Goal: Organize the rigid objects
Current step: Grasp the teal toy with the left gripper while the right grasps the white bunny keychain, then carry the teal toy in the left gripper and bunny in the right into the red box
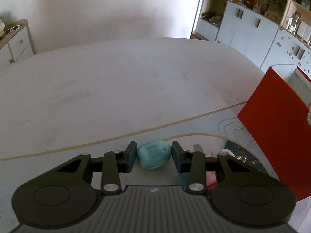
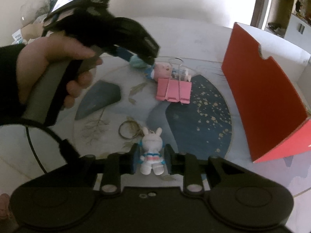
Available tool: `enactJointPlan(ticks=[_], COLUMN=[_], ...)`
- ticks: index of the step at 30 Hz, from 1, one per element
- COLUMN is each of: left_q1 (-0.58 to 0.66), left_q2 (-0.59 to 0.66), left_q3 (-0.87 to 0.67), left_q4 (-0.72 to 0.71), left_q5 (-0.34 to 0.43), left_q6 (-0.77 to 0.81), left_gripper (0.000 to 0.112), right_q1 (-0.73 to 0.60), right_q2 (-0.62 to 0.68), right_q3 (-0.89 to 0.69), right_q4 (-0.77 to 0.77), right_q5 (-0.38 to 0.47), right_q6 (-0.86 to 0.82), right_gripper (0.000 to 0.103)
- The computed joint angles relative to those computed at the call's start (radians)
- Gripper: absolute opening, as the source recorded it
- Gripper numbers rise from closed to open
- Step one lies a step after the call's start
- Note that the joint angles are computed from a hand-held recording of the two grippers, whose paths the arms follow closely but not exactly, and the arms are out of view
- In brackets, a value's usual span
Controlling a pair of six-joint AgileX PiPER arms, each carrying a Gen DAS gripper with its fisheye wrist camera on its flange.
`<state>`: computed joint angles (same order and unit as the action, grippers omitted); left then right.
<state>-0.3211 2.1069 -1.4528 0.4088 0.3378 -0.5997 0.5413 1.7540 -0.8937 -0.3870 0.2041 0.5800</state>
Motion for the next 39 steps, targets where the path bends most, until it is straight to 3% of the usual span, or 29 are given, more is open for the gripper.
enactJointPlan(ticks=[6, 15, 20, 26, 33, 39], left_q1=[0.018, 0.03, 0.018, -0.024, -0.103, -0.207], left_q2=[-0.052, -0.163, -0.242, -0.323, -0.381, -0.38], left_q3=[0.059, 0.148, 0.198, 0.231, 0.209, 0.136], left_q4=[-0.016, -0.169, -0.234, -0.215, -0.181, -0.061], left_q5=[-0.021, -0.02, -0.003, 0.039, 0.102, 0.173], left_q6=[0.017, 0.175, 0.247, 0.215, 0.153, 0.024], left_gripper=[0.038, 0.038, 0.038, 0.038, 0.038, 0.038], right_q1=[-0.015, -0.078, -0.139, -0.229, -0.4, -0.572], right_q2=[-0.058, -0.194, -0.281, -0.382, -0.448, -0.443], right_q3=[0.032, 0.077, 0.093, 0.107, 0.08, 0.03], right_q4=[-0.03, 0.156, 0.342, 0.668, 1.002, 1.193], right_q5=[0.002, 0.015, 0.028, 0.068, 0.171, 0.287], right_q6=[0.065, -0.093, -0.286, -0.648, -1.079, -1.373], right_gripper=[0.026, 0.026, 0.026, 0.026, 0.026, 0.026])
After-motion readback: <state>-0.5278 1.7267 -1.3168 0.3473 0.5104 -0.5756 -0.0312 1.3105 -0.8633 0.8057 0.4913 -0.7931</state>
